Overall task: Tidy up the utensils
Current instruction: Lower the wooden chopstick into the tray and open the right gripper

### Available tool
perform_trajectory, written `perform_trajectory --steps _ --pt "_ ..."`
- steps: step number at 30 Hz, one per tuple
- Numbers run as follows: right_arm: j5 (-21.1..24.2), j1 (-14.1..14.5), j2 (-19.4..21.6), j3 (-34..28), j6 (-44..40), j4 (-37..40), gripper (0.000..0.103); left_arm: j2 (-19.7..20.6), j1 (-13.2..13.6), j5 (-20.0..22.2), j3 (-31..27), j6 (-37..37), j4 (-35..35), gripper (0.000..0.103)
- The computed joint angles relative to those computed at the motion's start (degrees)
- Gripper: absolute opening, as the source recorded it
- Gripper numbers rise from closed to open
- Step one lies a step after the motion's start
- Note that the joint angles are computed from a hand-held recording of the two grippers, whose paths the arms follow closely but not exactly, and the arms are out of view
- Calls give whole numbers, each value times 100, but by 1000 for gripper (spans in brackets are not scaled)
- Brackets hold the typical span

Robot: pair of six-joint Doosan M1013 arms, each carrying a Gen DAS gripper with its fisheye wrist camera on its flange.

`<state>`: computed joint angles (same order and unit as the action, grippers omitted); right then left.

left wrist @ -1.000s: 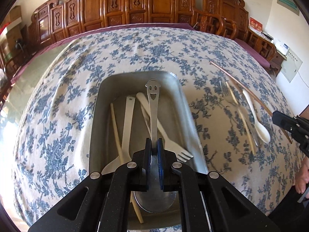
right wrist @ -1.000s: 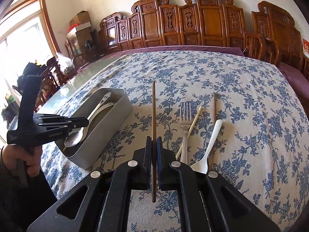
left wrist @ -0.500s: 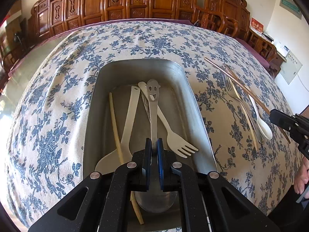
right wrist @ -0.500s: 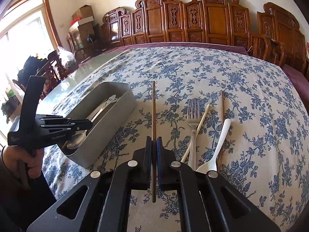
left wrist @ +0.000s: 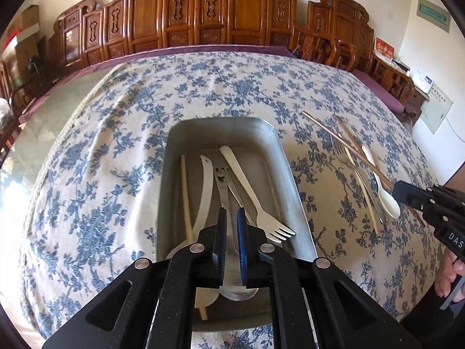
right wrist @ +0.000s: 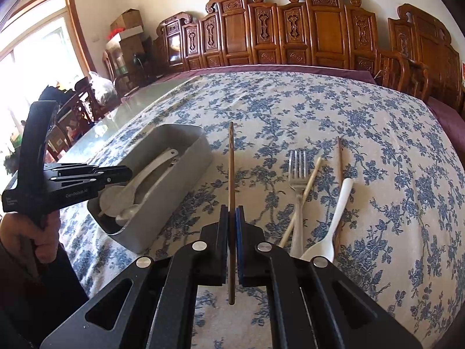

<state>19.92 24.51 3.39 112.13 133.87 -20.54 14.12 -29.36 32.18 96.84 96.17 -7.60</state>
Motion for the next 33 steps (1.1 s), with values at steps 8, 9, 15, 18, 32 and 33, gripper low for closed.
perform_trajectory --steps 8,9,15,18,32,33 --pt "-37 197 25 -142 58 78 6 -76 123 -116 1 117 -158 6" --pt "-55 227 22 -168 115 73 6 -82 139 -130 -1 153 -195 6" --pt "-4 387 108 -339 193 79 6 -159 255 -206 12 540 -589 7" --pt "77 455 237 -480 117 193 6 -186 285 -239 11 615 -624 13" --pt "402 597 900 -1161 200 454 6 -216 427 -334 3 600 -648 15" --pt "448 602 955 -1211 223 470 6 -213 431 -335 2 587 -637 15"
